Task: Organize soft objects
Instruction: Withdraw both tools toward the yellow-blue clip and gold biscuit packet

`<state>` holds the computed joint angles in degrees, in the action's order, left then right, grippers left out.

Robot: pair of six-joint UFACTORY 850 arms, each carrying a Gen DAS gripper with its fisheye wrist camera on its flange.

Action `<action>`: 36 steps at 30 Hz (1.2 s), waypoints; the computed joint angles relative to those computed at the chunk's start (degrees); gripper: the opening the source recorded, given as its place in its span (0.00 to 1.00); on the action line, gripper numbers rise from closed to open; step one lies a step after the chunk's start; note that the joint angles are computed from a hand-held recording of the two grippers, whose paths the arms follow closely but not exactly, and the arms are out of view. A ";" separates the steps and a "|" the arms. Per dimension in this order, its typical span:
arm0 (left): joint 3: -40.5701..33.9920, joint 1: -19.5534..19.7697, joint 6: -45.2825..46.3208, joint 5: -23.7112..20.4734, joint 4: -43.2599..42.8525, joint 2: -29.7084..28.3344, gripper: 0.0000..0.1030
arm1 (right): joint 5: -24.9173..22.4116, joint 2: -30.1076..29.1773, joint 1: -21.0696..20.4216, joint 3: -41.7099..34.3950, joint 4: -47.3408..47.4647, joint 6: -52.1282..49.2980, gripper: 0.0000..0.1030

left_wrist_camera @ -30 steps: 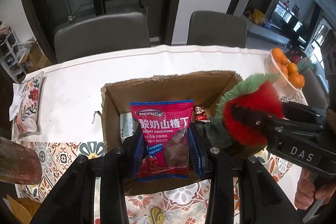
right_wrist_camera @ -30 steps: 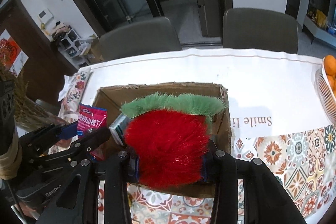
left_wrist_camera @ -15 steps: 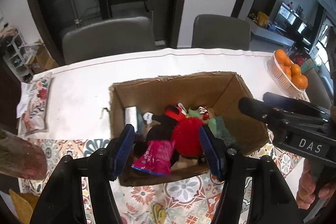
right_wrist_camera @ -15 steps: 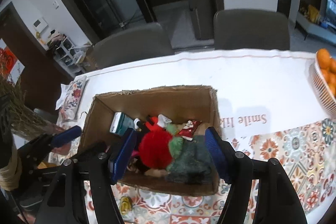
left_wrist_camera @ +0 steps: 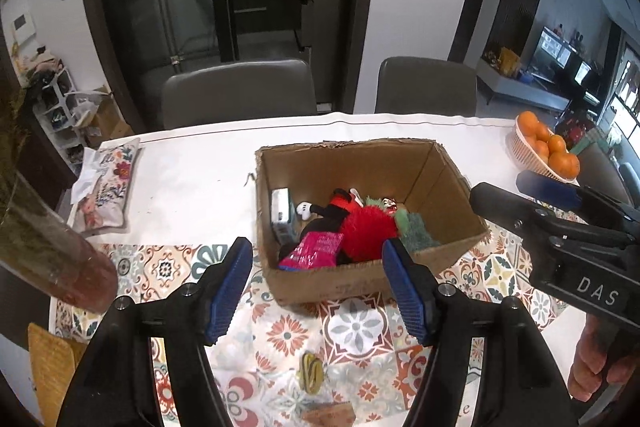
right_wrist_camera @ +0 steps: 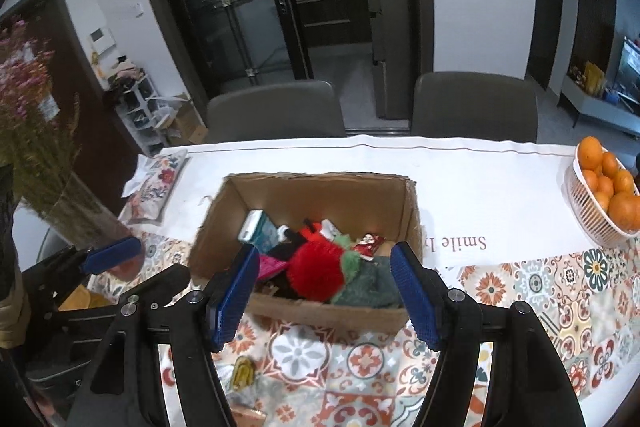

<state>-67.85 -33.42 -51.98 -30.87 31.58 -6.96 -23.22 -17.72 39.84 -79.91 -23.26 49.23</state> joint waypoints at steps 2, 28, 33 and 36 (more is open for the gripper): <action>1.47 -0.46 -1.72 -0.23 1.56 1.60 0.66 | 0.12 0.93 0.88 0.86 -2.41 2.24 0.67; 17.83 -8.17 -16.95 -2.96 5.86 12.88 0.66 | 3.57 7.91 8.76 13.50 -13.74 13.85 0.67; 19.69 -9.02 -16.62 -2.50 3.75 12.91 0.66 | 4.40 7.92 9.29 15.25 -11.94 12.39 0.67; 20.51 -9.35 -15.67 -1.91 2.16 12.48 0.66 | 5.21 7.80 9.33 16.21 -9.86 10.48 0.67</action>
<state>-47.35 -42.78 -67.65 -32.78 33.74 5.53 -18.02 -9.92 49.17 -63.70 -33.12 59.71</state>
